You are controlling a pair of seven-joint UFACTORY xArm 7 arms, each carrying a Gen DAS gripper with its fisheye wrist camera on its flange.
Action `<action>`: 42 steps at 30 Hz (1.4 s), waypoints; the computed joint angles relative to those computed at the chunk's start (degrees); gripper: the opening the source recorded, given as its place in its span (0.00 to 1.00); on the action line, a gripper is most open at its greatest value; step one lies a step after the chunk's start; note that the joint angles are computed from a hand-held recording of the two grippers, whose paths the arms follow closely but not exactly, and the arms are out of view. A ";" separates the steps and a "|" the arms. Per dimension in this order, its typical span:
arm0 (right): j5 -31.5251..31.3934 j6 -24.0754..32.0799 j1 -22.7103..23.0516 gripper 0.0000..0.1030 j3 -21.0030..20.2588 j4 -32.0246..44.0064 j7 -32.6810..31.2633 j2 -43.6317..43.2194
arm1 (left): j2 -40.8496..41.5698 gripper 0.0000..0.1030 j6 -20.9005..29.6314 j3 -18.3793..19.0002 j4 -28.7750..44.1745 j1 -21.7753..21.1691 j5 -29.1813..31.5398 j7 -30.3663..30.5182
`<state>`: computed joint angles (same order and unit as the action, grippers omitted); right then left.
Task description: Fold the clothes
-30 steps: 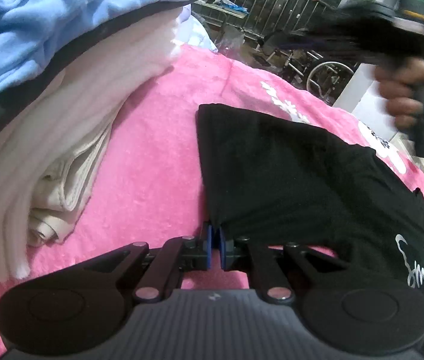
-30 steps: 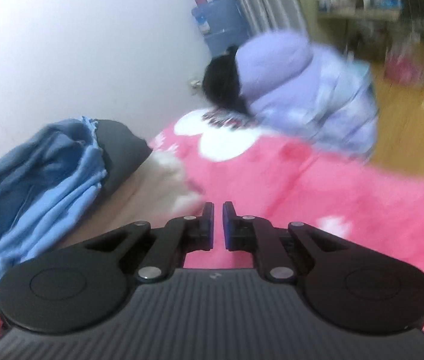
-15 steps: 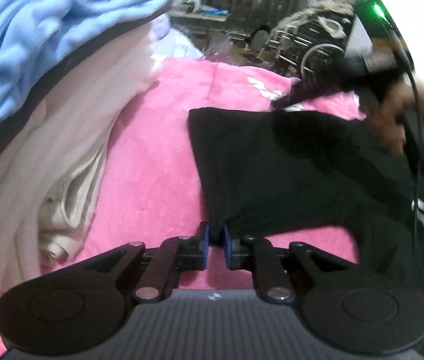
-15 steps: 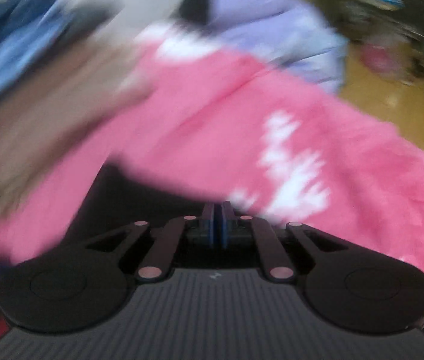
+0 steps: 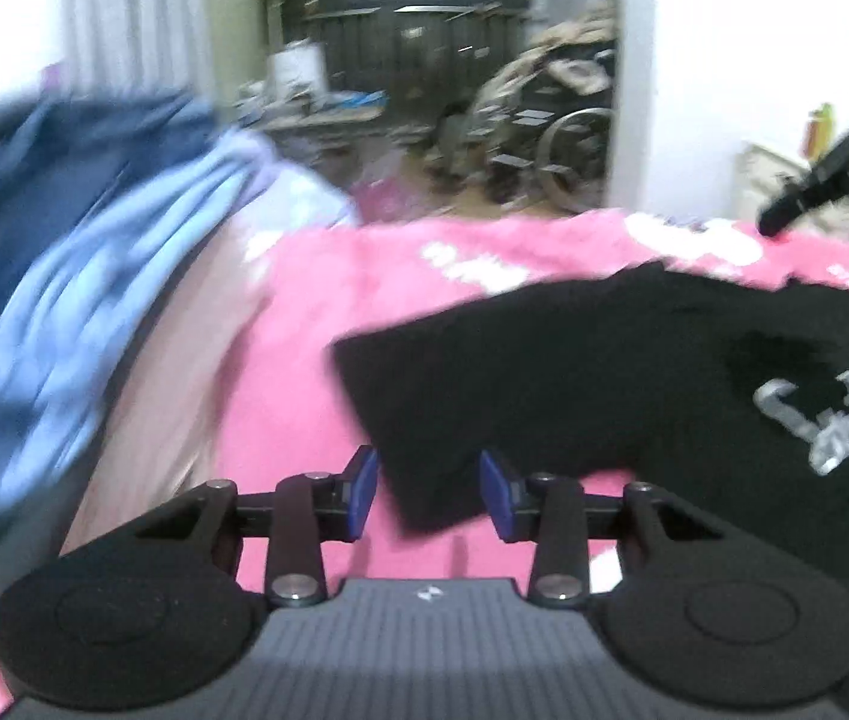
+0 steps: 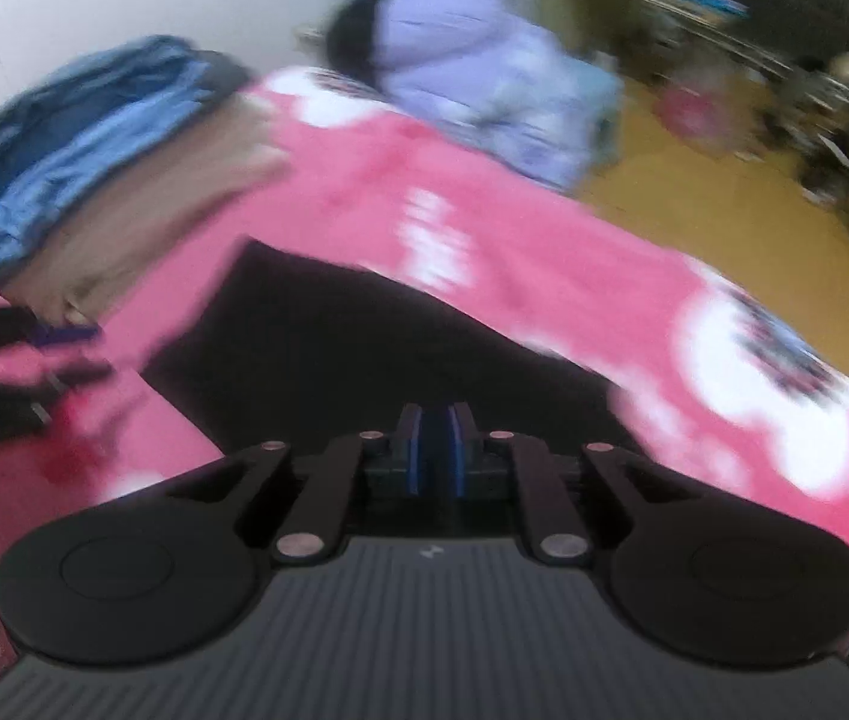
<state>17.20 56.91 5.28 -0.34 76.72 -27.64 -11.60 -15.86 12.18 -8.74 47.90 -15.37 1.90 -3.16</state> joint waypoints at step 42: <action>2.89 -10.45 -15.00 0.10 -5.23 -6.27 -0.05 7.92 | 62.25 0.05 22.19 -0.14 78.76 -14.19 -6.74 8.19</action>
<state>20.09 46.46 -9.72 -5.57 70.45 -27.68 -3.68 46.39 34.37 -8.87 126.66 -29.56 -4.84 5.04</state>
